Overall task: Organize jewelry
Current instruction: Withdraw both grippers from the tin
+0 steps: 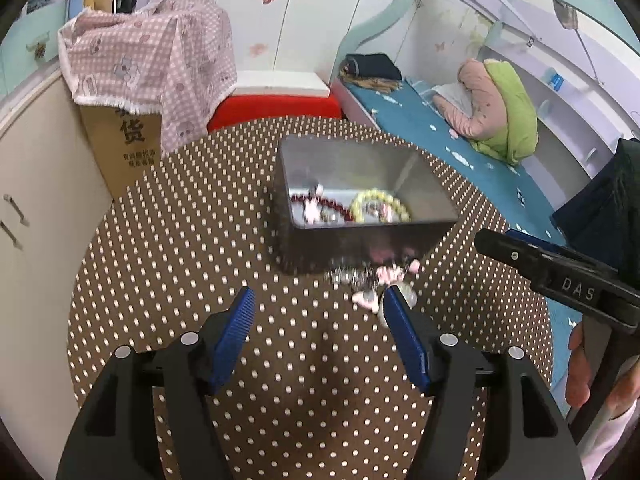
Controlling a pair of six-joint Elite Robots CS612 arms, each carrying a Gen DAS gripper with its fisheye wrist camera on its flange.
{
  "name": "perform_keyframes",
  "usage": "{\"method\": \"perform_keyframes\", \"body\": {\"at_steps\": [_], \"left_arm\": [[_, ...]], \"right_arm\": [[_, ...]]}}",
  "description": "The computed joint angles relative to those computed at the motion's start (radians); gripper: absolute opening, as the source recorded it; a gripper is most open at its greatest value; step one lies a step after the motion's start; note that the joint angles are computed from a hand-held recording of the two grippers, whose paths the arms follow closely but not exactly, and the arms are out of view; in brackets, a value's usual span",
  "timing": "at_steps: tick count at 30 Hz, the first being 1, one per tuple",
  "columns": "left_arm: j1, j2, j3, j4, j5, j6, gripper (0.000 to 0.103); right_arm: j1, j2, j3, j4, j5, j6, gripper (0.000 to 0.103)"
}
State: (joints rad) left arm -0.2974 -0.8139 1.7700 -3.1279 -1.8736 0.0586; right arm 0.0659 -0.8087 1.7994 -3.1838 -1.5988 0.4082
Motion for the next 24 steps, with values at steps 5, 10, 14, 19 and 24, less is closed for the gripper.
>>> {"method": "perform_keyframes", "body": {"at_steps": [5,10,14,19,24], "left_arm": [[-0.004,0.007,-0.003,0.033,-0.005,-0.007,0.064],[-0.018,0.019,-0.016,0.062,0.004,-0.002,0.064],[-0.032,0.029,-0.030,0.086,0.021,0.017,0.064],[-0.042,0.043,-0.050,0.119,0.015,0.025,0.064],[-0.053,0.056,-0.067,0.126,0.044,0.020,0.064]], "right_arm": [[-0.005,0.013,-0.004,0.033,0.006,0.004,0.061],[-0.005,0.025,-0.013,0.065,0.011,-0.006,0.061],[-0.005,0.035,-0.025,0.091,0.013,-0.017,0.061],[-0.010,0.048,-0.045,0.124,0.015,-0.023,0.061],[-0.018,0.058,-0.055,0.146,0.013,-0.021,0.061]]}}
